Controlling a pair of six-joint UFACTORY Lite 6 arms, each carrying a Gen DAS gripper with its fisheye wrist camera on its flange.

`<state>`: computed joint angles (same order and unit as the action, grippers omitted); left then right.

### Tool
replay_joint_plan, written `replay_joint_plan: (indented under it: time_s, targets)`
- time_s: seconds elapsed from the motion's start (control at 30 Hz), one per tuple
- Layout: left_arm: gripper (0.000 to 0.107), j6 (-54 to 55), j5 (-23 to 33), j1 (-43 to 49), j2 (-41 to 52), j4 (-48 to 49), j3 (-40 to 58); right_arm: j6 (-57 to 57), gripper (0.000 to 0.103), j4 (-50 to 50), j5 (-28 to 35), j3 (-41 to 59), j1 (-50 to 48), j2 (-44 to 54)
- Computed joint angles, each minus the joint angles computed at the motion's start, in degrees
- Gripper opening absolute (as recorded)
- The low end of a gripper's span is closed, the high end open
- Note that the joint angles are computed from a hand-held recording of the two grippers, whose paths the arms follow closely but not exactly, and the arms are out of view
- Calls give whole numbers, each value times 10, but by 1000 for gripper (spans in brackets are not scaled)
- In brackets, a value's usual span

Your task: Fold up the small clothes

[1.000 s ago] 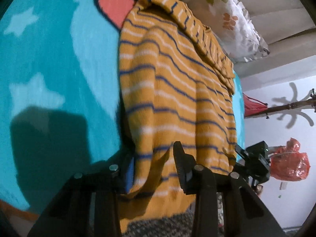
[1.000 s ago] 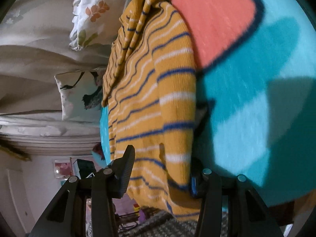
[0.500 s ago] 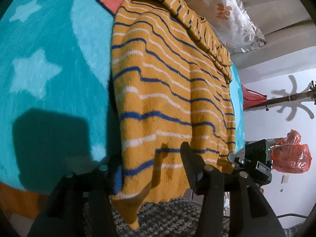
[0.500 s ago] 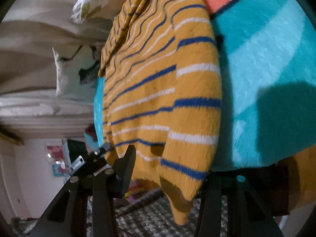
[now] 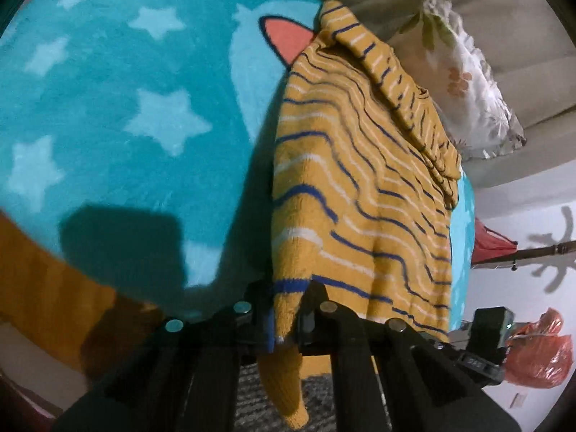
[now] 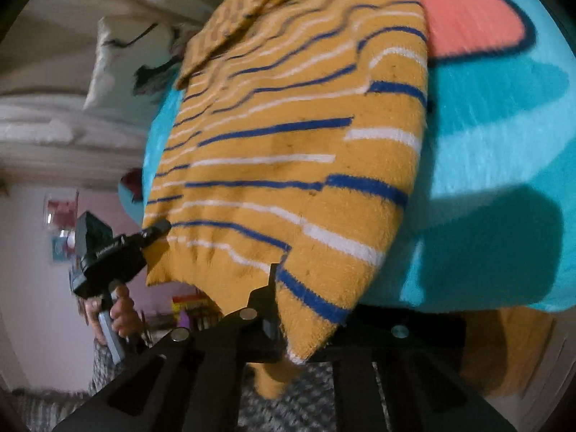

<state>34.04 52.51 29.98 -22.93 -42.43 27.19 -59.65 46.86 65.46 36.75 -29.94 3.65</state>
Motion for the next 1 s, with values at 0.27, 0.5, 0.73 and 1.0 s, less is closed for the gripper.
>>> replay_joint_plan:
  time_s: [0.27, 0.5, 0.73, 1.0]
  targets:
    - [7, -107, 75, -9, -171, 18, -107, -75, 6, -125, 135, 51, -175, -1]
    - [7, -162, 11, -70, -137, 15, -80, -103, 7, -103, 131, 71, -151, 29]
    - [7, -202, -28, -115, -66, 8, 14, -104, 7, -73, 161, 153, -134, 83]
    - [7, -190, -100, -162, 234, -37, 314, 6, 7, 86, 177, 391, -48, 217]
